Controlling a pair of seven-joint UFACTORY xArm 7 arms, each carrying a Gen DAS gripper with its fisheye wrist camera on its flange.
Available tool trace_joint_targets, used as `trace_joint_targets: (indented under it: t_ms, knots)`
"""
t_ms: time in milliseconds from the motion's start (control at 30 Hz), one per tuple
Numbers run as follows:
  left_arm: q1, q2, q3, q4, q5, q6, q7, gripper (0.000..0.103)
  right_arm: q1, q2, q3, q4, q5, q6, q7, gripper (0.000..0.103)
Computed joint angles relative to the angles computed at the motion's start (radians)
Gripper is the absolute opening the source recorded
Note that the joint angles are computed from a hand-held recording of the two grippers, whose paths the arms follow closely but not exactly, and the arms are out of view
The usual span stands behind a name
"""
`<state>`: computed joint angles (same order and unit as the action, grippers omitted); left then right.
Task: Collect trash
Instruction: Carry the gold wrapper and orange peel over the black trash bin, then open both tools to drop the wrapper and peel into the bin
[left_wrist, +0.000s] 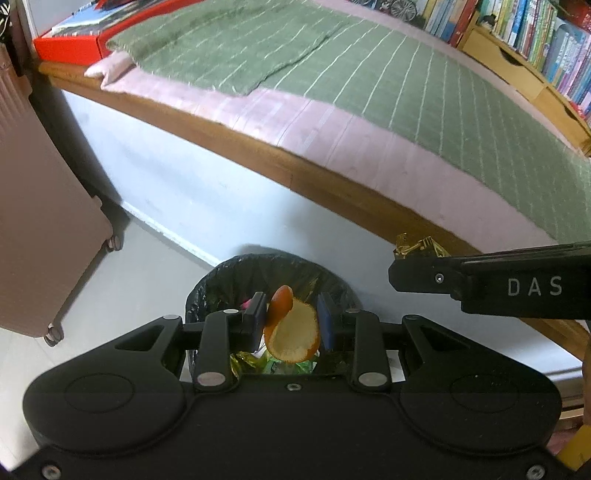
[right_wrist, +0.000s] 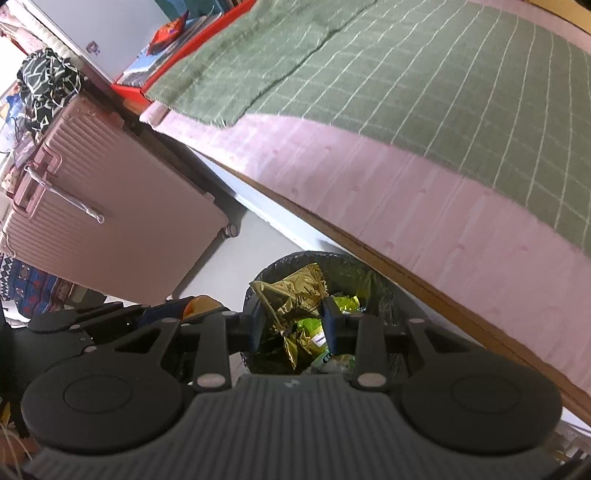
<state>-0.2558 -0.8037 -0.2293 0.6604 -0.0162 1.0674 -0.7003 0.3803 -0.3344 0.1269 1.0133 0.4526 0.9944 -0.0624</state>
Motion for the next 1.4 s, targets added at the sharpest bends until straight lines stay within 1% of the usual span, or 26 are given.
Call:
trace_joint_targets:
  t_ms: [167,333,367,400,500,567,667,767,867,1033,1267,1400]
  knots:
    - [0.000,0.014,0.009,-0.024,-0.006,-0.029,0.002,0.030,0.005,0.030,0.003,0.005,0.004,-0.002,-0.014,0.042]
    - [-0.003,0.047,0.018,-0.036,-0.016,-0.030,0.008,0.033,0.004,0.057,0.004,0.016,0.010,0.001,-0.024,0.045]
    - [-0.002,0.051,0.019,-0.039,-0.016,-0.029,0.007,0.034,0.003,0.062,0.004,0.019,0.012,0.002,-0.027,0.047]
    - [-0.002,0.053,0.020,-0.042,-0.017,-0.029,0.006,0.034,0.003,0.068,0.004,0.023,0.012,0.002,-0.029,0.051]
    - [-0.001,0.057,0.024,-0.052,-0.020,-0.034,0.003,0.035,0.001,0.082,0.005,0.033,0.015,0.003,-0.040,0.057]
    - [-0.002,0.059,0.027,-0.057,-0.022,-0.040,0.005,0.037,-0.002,0.090,0.006,0.037,0.017,0.004,-0.042,0.060]
    - [-0.005,0.062,0.033,-0.061,-0.027,-0.045,0.011,0.039,-0.005,0.096,0.008,0.039,0.017,0.007,-0.036,0.061]
    - [-0.005,0.065,0.035,-0.064,-0.031,-0.052,0.013,0.045,-0.008,0.101,0.008,0.039,0.020,0.005,-0.034,0.065]
    - [-0.005,0.066,0.034,-0.064,-0.031,-0.053,0.014,0.052,-0.011,0.100,0.009,0.035,0.022,0.004,-0.028,0.068]
    - [0.000,0.071,0.024,-0.062,-0.017,-0.050,0.006,0.074,-0.014,0.093,0.008,0.024,0.018,0.000,-0.022,0.071]
    - [-0.002,0.095,0.017,-0.051,0.001,-0.047,0.007,0.079,-0.019,0.078,0.005,0.007,0.004,-0.006,-0.011,0.072]
    - [-0.009,0.098,0.031,-0.056,-0.017,-0.057,0.009,0.081,-0.022,0.071,0.002,0.001,-0.001,-0.011,-0.002,0.072]
